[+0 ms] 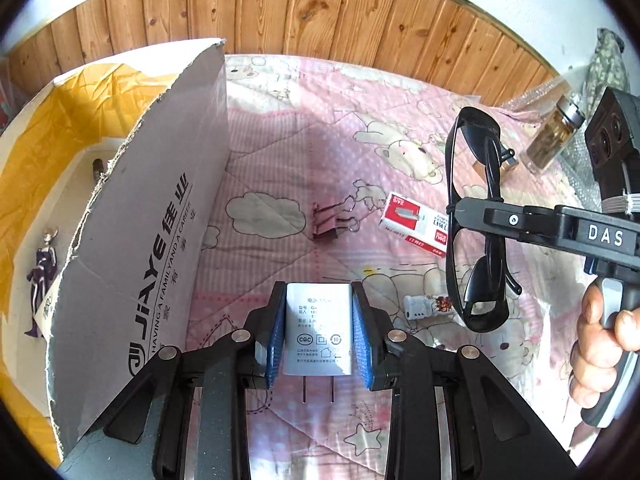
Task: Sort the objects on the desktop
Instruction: 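Lift the charger with the left gripper while the right lifts the glasses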
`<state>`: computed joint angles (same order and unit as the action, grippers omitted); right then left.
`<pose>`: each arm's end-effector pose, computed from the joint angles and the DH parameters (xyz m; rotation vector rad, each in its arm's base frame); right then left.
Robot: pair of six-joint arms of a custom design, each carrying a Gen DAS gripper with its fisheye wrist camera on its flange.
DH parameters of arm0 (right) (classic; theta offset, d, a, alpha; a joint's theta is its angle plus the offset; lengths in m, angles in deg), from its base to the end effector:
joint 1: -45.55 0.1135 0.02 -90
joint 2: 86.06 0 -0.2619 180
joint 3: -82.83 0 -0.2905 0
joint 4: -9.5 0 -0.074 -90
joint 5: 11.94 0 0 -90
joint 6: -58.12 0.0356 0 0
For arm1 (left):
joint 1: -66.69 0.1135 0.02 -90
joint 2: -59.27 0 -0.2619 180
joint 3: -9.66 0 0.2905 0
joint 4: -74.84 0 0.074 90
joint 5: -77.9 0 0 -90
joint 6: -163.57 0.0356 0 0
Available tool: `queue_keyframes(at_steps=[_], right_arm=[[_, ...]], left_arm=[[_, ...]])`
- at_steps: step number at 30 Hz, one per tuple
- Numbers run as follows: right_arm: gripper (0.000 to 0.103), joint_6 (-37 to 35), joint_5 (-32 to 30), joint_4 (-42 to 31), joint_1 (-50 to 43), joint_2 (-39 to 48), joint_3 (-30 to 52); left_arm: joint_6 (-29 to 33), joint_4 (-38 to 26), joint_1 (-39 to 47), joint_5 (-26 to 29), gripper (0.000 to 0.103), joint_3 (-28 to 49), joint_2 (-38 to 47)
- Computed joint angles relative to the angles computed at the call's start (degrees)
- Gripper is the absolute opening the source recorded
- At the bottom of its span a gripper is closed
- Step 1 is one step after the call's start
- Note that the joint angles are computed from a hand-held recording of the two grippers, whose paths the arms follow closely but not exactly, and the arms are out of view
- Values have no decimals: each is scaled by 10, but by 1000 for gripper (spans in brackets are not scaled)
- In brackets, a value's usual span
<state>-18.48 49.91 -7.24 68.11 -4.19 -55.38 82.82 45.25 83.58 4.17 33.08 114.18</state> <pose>0.2364 0.1164 0.0975 -0.4028 2.5866 0.8626 0.1651 0.0397 0.0814 -0.0770 2.5815 -0.2089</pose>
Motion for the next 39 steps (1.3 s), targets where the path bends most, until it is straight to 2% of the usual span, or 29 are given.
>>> queue_keyframes(at_steps=[5, 7, 9, 24, 29, 39], right_arm=[[25, 83, -72, 21, -28, 11, -6], [25, 83, -102, 7, -61, 4, -10], [25, 89, -104, -20, -71, -29, -15], [25, 166, -6, -72, 44, -226, -74], [25, 192, 23, -97, 67, -289, -91], [25, 226, 58, -114, 88, -326, -106]], left_arm=[[-2, -38, 0, 13, 30, 3, -43], [2, -63, 4, 19, 30, 3, -71], [5, -91, 6, 24, 30, 2, -103], [18, -297, 3, 52, 30, 17, -328], [14, -339, -2, 51, 31, 23, -372], [20, -393, 10, 64, 30, 40, -422]])
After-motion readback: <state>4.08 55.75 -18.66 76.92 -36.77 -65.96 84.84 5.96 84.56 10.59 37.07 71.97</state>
